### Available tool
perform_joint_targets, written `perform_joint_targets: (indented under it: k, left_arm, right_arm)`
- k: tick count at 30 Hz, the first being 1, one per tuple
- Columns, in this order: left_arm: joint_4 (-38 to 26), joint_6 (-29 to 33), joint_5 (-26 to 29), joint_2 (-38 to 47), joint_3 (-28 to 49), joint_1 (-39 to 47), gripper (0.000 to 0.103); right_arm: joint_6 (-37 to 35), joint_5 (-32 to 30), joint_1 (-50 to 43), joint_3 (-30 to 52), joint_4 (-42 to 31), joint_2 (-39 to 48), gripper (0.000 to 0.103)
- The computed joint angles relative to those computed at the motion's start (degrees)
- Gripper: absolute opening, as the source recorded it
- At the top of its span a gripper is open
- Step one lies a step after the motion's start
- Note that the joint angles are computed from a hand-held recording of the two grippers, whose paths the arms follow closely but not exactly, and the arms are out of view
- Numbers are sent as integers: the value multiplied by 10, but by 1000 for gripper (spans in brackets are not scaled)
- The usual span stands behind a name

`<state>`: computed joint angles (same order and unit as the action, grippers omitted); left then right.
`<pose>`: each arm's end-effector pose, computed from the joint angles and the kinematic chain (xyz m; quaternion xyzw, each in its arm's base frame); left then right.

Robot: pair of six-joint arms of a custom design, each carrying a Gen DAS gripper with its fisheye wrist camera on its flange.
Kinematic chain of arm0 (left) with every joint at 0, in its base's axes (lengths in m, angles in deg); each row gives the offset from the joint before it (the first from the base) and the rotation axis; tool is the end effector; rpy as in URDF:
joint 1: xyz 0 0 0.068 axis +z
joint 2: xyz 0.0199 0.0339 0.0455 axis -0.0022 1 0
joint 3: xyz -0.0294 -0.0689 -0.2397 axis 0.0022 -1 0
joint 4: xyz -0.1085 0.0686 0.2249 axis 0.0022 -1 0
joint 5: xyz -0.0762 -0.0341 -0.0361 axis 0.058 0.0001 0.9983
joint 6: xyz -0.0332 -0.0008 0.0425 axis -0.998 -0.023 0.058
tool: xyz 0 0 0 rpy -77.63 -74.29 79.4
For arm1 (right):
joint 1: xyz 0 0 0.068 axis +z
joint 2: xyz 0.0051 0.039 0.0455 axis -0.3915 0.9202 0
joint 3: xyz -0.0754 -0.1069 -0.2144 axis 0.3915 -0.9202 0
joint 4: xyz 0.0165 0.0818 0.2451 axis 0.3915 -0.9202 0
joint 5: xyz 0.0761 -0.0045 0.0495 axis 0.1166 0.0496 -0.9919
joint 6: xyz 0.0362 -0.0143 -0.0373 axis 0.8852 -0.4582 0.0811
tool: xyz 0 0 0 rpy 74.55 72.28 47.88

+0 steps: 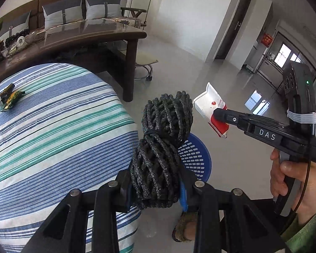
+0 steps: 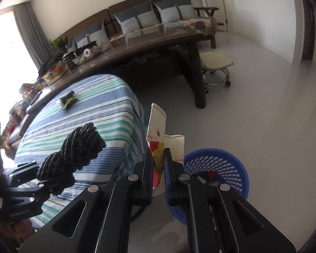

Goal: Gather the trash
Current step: 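Carry the netted bundle and paper wrapper over the wastebasket with both tools, then open both tools to drop the bundle and wrapper into the wastebasket, then grasp the green cracker packet with the right tool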

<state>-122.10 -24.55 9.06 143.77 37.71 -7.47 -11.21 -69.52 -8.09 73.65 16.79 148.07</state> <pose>0.2136 -0.0340 0.2808 0.0149 0.9406 -0.1305 0.3130 0.3045 0.0934 0.2918 -0.1748 0.9126 0.2009 0.3104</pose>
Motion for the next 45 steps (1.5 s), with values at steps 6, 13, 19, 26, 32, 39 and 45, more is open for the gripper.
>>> perform_joint_targets:
  k: [6, 13, 19, 26, 32, 39, 45]
  left_arm:
    - [86, -56, -21, 129, 27, -81, 33]
    - [144, -79, -5, 238, 52, -108, 34]
    - [172, -77, -2, 288, 63, -116, 37]
    - [194, -95, -7, 317, 67, -112, 61]
    - [140, -73, -13, 186, 20, -85, 61]
    - [-24, 32, 16, -50, -33, 56, 66]
    - [-119, 277, 87, -109, -57, 399, 67]
  right_arm:
    - [-3, -13, -80, -18, 7, 37, 8]
    - [-5, -35, -136, 2, -11, 74, 8]
    - [1, -45, -152, 16, -13, 100, 10]
    - [27, -24, -150, 19, 6, 106, 33]
    - [31, 13, -135, 10, 20, 74, 59]
    - [34, 84, -44, -23, 42, 6, 89]
    - [11, 160, 116, -70, 73, -46, 94]
